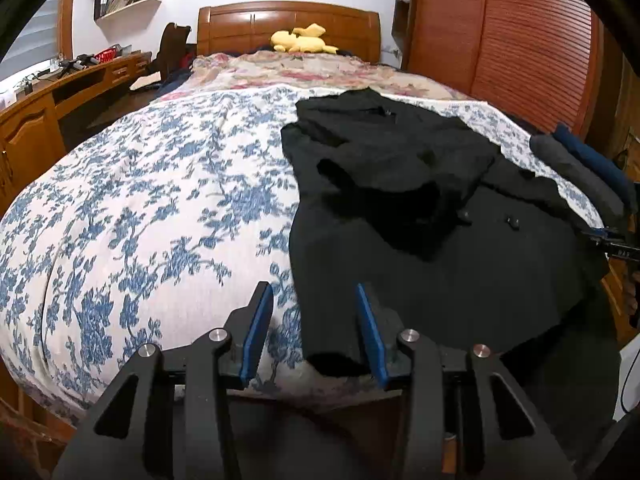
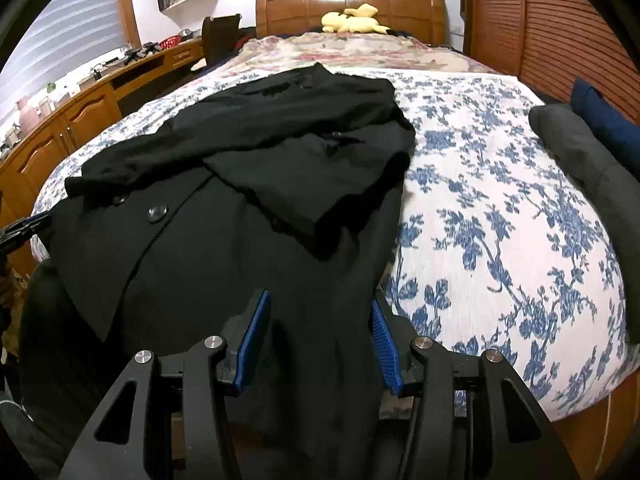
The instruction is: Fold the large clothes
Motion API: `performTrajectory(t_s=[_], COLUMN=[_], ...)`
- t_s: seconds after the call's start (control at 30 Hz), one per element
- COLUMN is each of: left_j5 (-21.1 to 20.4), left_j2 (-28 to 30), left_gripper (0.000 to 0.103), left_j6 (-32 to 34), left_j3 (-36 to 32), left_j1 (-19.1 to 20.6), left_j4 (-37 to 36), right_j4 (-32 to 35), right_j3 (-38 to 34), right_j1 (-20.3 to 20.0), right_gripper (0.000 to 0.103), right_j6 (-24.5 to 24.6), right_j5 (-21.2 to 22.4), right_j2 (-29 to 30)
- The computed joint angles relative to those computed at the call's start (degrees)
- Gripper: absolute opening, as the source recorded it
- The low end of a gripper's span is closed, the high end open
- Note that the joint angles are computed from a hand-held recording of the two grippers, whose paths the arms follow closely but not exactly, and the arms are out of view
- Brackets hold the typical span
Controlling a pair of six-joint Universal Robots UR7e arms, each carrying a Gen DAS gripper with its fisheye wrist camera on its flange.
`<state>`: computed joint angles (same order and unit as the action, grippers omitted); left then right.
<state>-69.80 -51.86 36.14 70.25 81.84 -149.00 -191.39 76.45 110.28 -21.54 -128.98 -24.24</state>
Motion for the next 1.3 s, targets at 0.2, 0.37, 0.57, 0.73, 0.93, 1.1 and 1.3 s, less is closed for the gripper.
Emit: performTrajectory(t_s=[0.2,0.37,0.57,0.73,0.93,1.1,1.3], left_j5=[0.12,-0.55,-2.07,-3.20,-6.61,-9.06,-11.93], left_j2=[0.57,0.53,0.05,-0.86,-1.83,-2.23,-3.13], left_gripper=[0.044,0.044,0.030,0.007,0.005,0.005,0.005], left_j6=[-1.34,-1.44,-2.18,-2.78,-3.21,-2.90,-2.65], left_j3=[-1.02,-0.95,-0.62,0.13,-0.50,-1.98,-3.56], left_j1=[0.63,0.74,1.21,0.94,-0.22,-1.91,-4.36], left_j4=[2.37,2.64,4.08,4.17,0.67,-0.65,-3.70], right_j4=[0.96,1.35,1.05,0.36,-6.68,-9.03,-12.02], right_j3=[-0.25,-0.72,-0.73,-1.16,-0.83,-1.58,-1.81], right_j1=[-0.09,-0.10,-0.34,-0.28,0.73,2.40,5.11], right_gripper=[0.051,0.051,0.026,0.005,0.004,0.004,0.003], right_j6=[0.19,0.10,-0.56,-1.23,-4.37,-6.86,-11.43], right_j5=[-0.52,-0.52,-0.07,-0.75,1.84,3.90,5.10], right_j2=[0.41,0.69,0.60,0.43,-0.34,-1.62,-2.65])
